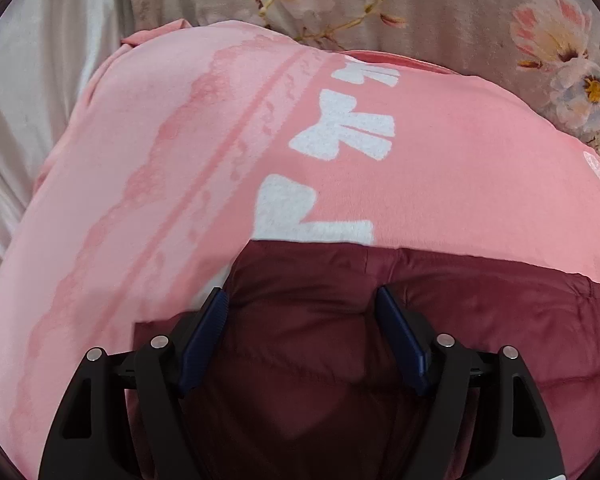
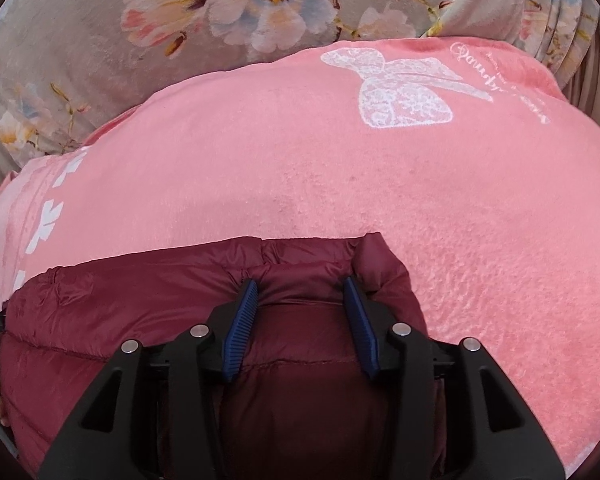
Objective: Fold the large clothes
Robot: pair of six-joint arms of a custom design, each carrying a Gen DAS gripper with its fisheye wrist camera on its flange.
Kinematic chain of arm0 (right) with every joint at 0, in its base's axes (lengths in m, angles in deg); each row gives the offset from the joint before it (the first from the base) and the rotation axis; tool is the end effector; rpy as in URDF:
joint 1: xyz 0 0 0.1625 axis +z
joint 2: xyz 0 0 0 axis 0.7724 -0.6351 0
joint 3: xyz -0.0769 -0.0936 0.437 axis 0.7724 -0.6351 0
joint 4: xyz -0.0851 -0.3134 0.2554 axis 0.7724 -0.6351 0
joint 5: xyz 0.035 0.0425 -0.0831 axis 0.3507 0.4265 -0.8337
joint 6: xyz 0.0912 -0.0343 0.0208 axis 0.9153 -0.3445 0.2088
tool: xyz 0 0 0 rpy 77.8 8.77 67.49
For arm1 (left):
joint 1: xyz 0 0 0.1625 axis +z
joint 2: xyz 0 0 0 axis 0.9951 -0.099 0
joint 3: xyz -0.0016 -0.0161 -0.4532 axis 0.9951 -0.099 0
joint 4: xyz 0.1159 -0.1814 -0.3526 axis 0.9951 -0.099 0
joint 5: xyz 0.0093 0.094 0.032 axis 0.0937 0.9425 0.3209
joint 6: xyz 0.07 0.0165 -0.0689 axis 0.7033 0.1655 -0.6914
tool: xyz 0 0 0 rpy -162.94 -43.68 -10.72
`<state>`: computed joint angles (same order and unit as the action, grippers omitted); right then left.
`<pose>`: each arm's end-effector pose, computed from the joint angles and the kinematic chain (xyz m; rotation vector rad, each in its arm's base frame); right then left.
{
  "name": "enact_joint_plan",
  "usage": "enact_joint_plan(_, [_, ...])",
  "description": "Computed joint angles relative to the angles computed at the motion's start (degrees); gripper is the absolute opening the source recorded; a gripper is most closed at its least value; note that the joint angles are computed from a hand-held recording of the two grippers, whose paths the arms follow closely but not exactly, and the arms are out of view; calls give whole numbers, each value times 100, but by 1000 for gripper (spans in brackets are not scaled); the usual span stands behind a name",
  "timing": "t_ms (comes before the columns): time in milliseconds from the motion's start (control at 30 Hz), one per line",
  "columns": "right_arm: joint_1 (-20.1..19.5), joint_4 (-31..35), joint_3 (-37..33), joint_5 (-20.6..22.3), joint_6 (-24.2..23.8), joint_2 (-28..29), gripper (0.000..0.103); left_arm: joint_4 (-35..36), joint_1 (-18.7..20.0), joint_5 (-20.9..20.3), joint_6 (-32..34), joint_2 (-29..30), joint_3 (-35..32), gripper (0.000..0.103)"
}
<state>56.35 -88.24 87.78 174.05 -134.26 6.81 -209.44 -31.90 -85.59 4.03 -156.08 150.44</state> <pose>0.1528 -0.3457 0.1598 -0.3503 -2.0241 1.1357 -0.1286 -0.5131 0.2174 0.4897 2.2622 -0.7140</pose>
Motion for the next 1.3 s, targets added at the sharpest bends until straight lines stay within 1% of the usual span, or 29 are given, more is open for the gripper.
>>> enact_joint_plan(33, [262, 83, -35, 148, 213, 72, 46, 144, -89, -38, -133, -172, 86, 69])
enact_joint_plan(100, [791, 232, 12, 20, 503, 120, 46, 305, -424, -283, -325, -735, 450, 69])
enact_joint_plan(167, [1277, 520, -105, 174, 809, 442, 46, 571, -755, -351, -542, -1119, 746, 70])
enact_joint_plan(233, [1689, 1002, -287, 73, 1258, 871, 46, 933, -1123, -455, -832, -1461, 1063, 70])
enact_joint_plan(333, [2093, 1492, -538, -195, 1742, 1465, 43, 1389, -1492, -689, -1313, -1743, 1411, 70])
enact_joint_plan(400, [2222, 1733, -696, -296, 1915, 1820, 36, 1656, -1601, -847, -1568, -1785, 1533, 70])
enact_joint_plan(467, [2276, 1915, -817, -296, 2052, 2086, 34, 1791, -1625, -955, -1788, -1753, 1666, 70])
enact_joint_plan(500, [2280, 1963, -839, -293, 2120, 2178, 34, 1836, -1652, -931, -1907, -1737, 1731, 70])
enact_joint_plan(600, [2236, 1969, -851, -250, 2136, 2326, 34, 1716, -1799, -681, -1988, -1664, 1929, 71])
enact_joint_plan(700, [2156, 1878, -830, -230, 2037, 2381, 34, 1622, -1872, -552, -2032, -1584, 2038, 72])
enact_joint_plan(833, [2179, 1749, -823, -28, 1925, 2525, 34, 1411, -1953, -352, -2043, -1474, 2194, 72])
enact_joint_plan(1067, [2193, 1370, -724, 190, 1666, 2584, 34, 1127, -2032, -171, -2045, -1332, 2338, 72])
enact_joint_plan(1300, [2217, 1233, -726, 327, 1548, 2653, 34, 804, -2141, 35, -2049, -1158, 2492, 72])
